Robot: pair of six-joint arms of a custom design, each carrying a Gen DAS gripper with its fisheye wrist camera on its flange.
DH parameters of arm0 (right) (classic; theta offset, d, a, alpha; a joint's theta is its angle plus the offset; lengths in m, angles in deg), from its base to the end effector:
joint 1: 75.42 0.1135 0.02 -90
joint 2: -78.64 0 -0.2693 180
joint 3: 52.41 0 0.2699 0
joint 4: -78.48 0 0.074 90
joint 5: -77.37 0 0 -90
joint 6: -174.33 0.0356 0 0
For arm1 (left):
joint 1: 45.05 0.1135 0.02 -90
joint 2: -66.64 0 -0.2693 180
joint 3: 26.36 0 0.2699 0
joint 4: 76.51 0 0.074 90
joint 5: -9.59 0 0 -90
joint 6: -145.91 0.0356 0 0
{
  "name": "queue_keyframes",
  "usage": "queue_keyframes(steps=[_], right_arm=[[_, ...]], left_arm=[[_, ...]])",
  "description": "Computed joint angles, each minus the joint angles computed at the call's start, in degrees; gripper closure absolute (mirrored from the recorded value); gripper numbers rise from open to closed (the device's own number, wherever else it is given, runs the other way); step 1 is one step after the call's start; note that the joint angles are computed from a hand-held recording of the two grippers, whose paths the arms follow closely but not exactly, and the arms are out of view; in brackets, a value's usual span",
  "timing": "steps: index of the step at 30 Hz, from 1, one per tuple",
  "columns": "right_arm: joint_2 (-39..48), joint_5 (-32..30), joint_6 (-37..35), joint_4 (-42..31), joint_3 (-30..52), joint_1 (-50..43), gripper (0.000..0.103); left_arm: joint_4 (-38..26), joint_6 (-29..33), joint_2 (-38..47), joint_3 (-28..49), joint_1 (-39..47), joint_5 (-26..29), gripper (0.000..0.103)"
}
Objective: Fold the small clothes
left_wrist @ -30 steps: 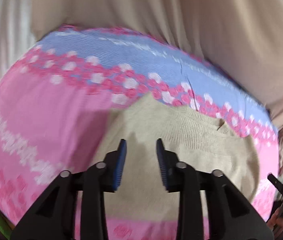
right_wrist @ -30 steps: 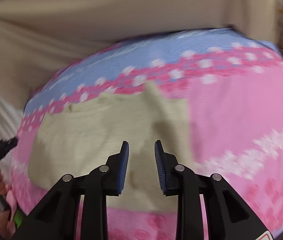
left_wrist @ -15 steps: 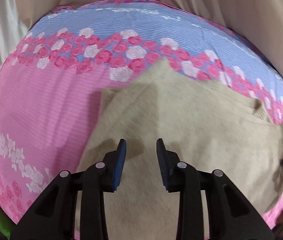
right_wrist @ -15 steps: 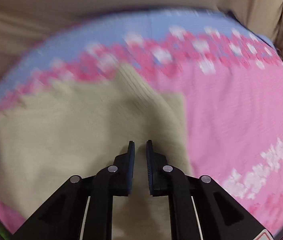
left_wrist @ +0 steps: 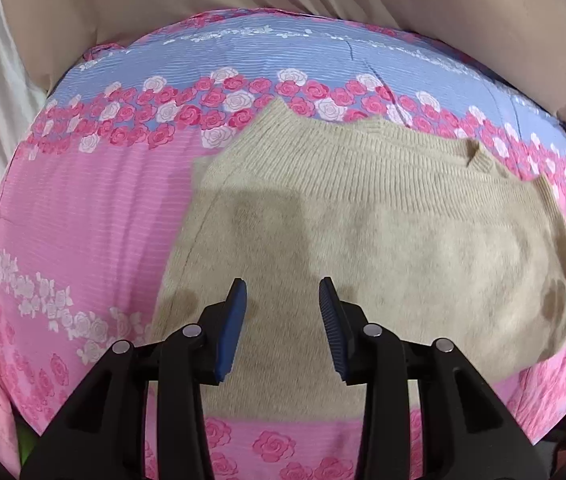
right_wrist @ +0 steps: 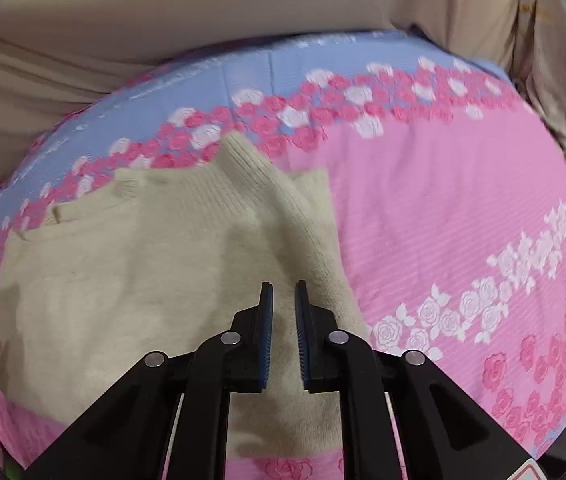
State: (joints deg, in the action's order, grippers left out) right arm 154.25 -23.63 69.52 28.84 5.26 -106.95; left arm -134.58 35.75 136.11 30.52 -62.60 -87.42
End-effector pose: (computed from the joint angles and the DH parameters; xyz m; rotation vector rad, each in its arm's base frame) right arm 0.2178 -0.1257 0.1905 0.3426 2.6865 0.0286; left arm 0.2160 -0.0638 0.2037 -0.0924 2.7819 0.0081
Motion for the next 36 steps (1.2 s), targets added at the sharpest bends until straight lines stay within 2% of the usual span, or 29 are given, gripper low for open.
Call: queue_keyframes(steps=[3, 4, 6, 7, 9, 11, 14, 17, 18, 20, 22, 27, 31, 33, 36], right_arm=[[3.5, 5.0, -2.2, 3.2, -2.6, 1.1, 0.091], [4.4, 4.7, -2.4, 3.9, -3.3, 0.5, 0.091], [2.4, 2.2, -1.2, 2.7, -3.7, -1.6, 0.091], [1.1, 1.1, -0.6, 0.8, -2.9, -1.6, 0.087], [0.4, -2.4, -0.1, -2.5, -0.3, 0.0, 0.087], [2.4, -2.7, 1.5, -3.1, 3.5, 3.7, 0.087], [12.1, -0.3, 3.1, -1.6, 10.9, 9.2, 0.087], [22.4, 9.1, 2.9, 2.1, 17.5, 12.1, 0.089], [26.9, 11.7, 3.4, 1.2, 21.0, 11.7, 0.101], [31.2, 11.1, 5.9, -0.4, 25.4, 8.9, 0.102], [27.6, 9.3, 8.1, 1.1, 23.8, 7.0, 0.088], [4.6, -0.3, 5.3, 0.3, 7.3, 5.1, 0.084], [-12.3, -1.2, 5.3, -5.0, -4.6, 8.2, 0.083], [-18.3, -1.2, 5.2, -8.6, -7.7, 9.8, 0.083], [-26.1, 0.7, 6.6, -12.7, -10.6, 13.8, 0.079]], left_arm=[[-0.6, -0.5, -1.2, -1.0, -0.2, 0.5, 0.067], [-0.8, -0.6, -1.5, -1.3, -0.1, 0.7, 0.066], [-1.4, -0.5, -2.9, -2.4, 1.0, 1.5, 0.060], [-1.4, -0.2, -4.3, -3.7, 2.3, 2.0, 0.057], [-0.9, 0.9, -5.3, -5.8, 4.7, 2.9, 0.056], [-0.2, 1.4, -4.0, -7.3, 6.3, 2.5, 0.056], [1.5, 1.8, -1.9, -8.7, 7.2, 1.8, 0.056], [1.6, 1.8, -1.2, -8.4, 5.3, -0.4, 0.056], [1.4, 1.7, -1.0, -8.1, 4.6, -1.0, 0.056], [1.3, 1.9, -0.6, -7.8, 4.1, -1.9, 0.056], [0.9, 1.5, -1.3, -7.7, 3.6, -2.3, 0.056], [-1.1, 0.5, -3.6, -7.5, 3.0, -0.8, 0.055], [-1.8, 0.6, -5.3, -7.8, 2.2, -0.1, 0.050], [-1.9, 1.0, -5.7, -7.8, 2.1, 0.2, 0.049], [-1.9, 1.4, -7.1, -8.4, 1.6, -0.7, 0.043]])
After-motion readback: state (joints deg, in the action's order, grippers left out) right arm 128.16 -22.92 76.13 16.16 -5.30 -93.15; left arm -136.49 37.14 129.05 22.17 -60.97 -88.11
